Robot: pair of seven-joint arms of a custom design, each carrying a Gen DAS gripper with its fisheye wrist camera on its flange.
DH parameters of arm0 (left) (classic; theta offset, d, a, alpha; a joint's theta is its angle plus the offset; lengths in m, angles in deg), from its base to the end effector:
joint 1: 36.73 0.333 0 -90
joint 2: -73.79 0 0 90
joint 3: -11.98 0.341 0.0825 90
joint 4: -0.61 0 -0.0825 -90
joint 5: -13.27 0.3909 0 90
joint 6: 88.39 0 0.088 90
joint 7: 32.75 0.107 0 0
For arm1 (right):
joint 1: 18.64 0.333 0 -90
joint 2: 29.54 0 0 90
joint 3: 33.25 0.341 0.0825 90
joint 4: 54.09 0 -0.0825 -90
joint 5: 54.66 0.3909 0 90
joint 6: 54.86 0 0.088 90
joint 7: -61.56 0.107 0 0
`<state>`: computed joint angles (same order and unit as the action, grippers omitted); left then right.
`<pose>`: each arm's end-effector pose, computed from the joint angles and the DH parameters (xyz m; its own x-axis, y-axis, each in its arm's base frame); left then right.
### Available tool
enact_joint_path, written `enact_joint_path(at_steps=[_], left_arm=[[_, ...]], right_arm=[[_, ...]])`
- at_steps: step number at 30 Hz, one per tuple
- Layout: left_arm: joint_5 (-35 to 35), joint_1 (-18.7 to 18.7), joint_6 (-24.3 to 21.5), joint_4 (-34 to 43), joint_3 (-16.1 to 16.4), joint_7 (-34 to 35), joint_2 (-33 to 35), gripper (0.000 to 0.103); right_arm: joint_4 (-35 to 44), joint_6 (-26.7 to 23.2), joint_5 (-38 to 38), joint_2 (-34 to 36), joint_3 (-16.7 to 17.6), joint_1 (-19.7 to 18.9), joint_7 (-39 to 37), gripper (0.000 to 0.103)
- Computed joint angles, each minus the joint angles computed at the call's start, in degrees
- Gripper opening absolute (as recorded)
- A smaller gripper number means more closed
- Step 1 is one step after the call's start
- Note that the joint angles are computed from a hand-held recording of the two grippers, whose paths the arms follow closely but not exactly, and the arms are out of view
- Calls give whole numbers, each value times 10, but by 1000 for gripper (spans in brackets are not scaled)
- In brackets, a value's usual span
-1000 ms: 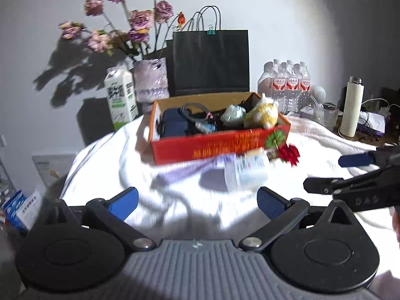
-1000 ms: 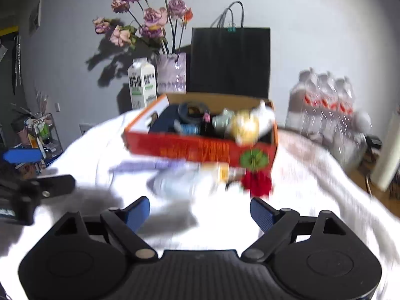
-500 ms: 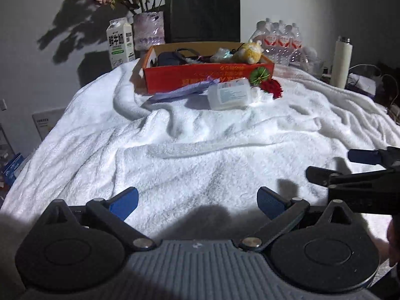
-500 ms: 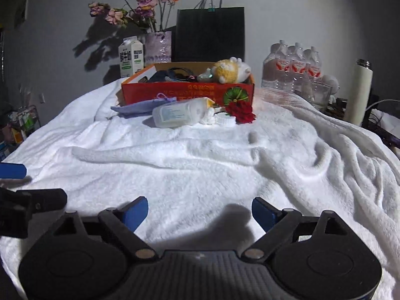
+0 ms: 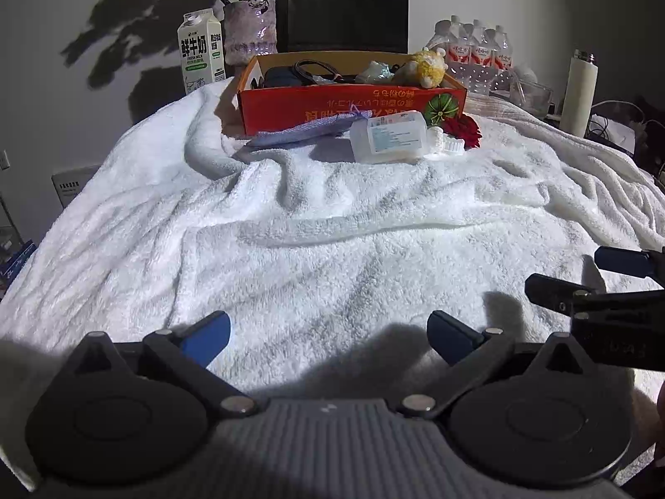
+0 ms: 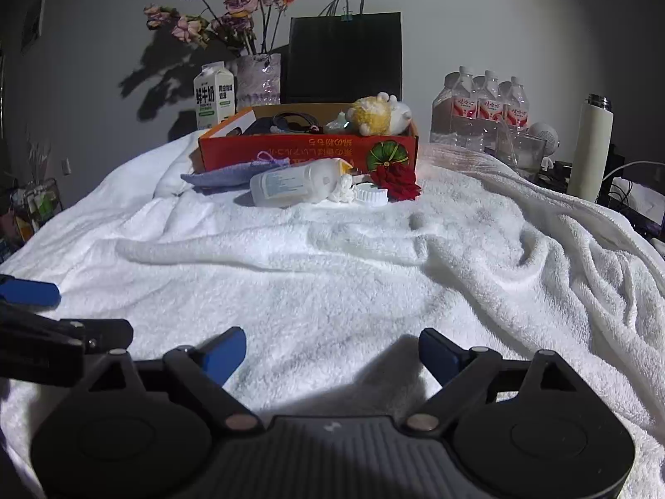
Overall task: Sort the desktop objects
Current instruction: 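Withdraw both grippers from the box back over the towel, then grasp the white plastic container with the right gripper while the left grasps the purple sachet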
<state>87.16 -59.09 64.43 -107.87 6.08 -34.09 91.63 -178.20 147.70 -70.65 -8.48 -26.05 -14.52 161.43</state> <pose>0.5711 -0.3332 0.3955 0.0675 -0.9974 -0.0260 -0.6416 -0.0234 -0.7667 0.6069 0.1491 0.3647 0.3193 -0.9472 -0.0302 -0.5199 -0.1485 -0.8412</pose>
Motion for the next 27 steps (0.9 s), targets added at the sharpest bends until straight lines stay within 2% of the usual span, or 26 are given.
enact_joint_path(at_steps=[4,7,9,13,16,18,20,21,22,24,25,26,27], left_arm=[[3,3,8,10,6,-12,10,103],[46,-1,12,23,16,-45,16,103],[61,3,13,40,18,-42,24,103],[79,13,16,95,30,-29,55,103],[106,23,46,160,45,-1,97,101],[106,28,63,214,56,59,135,100],[72,34,67,275,62,151,178,93],[42,46,79,306,57,206,202,90],[3,62,92,337,44,267,228,88],[-88,97,90,399,0,408,279,80],[-127,109,78,432,-22,471,305,69],[-151,111,61,460,-28,505,324,59],[-179,113,43,488,-37,537,342,38]], right_arm=[[18,-8,-27,7,24,-27,23,90],[38,-20,-30,16,22,-24,18,90],[56,-32,-40,26,35,-35,19,90],[114,-64,-52,57,66,-60,10,90],[178,-96,-50,92,96,-75,-14,90],[228,-117,-50,124,132,-94,-37,90],[282,-143,-51,161,168,-107,-67,90],[313,-155,-49,181,173,-100,-82,90],[344,-169,-43,197,164,-82,-92,90],[409,-208,-25,229,138,-42,-103,90],[443,-229,-16,246,126,-24,-105,90],[475,-249,-9,262,115,-7,-110,88],[506,-265,-3,275,83,21,-102,89]])
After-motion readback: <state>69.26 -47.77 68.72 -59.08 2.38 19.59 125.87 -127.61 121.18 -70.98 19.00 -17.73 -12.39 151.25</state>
